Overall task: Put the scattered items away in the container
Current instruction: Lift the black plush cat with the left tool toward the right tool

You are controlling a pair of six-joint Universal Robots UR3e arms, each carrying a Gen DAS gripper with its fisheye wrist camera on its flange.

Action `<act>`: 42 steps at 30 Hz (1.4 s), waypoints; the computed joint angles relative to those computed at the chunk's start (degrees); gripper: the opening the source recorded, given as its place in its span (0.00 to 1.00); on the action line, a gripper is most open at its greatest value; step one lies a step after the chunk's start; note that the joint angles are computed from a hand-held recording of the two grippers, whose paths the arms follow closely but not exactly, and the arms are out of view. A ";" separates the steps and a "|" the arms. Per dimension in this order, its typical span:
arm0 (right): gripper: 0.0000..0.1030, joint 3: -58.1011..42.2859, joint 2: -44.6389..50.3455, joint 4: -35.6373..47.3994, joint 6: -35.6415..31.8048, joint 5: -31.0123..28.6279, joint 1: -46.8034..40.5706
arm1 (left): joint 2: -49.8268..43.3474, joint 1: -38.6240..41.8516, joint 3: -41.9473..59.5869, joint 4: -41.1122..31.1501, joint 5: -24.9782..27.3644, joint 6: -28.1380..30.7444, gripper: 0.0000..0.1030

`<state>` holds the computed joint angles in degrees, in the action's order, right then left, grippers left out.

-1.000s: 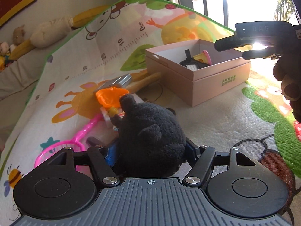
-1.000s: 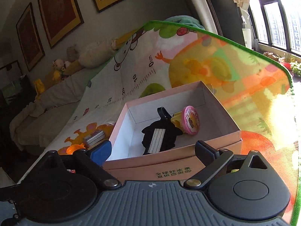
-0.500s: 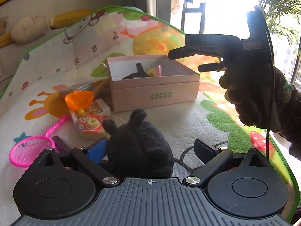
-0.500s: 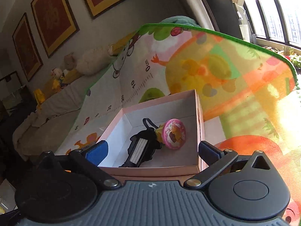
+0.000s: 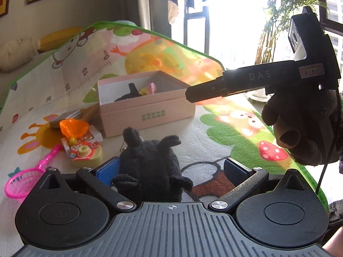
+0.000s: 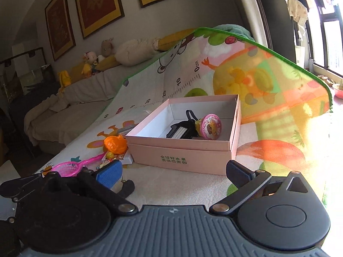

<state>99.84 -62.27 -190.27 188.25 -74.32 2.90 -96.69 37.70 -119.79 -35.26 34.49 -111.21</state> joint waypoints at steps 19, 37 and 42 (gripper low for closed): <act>0.99 -3.51 -1.54 16.00 -9.72 -1.57 4.21 | 5.27 3.01 -0.59 -19.09 -2.44 13.10 1.00; 1.00 15.05 -13.19 5.84 -7.25 -2.74 -2.79 | 1.61 -5.42 1.65 -15.19 -3.25 9.73 1.00; 0.98 4.88 -10.09 10.97 -6.62 5.95 -3.05 | 2.29 -7.21 0.83 -14.59 -1.50 11.09 1.00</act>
<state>104.72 -72.36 -179.31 181.63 -68.38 -0.15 -94.41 30.49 -118.96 -49.84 33.00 -100.11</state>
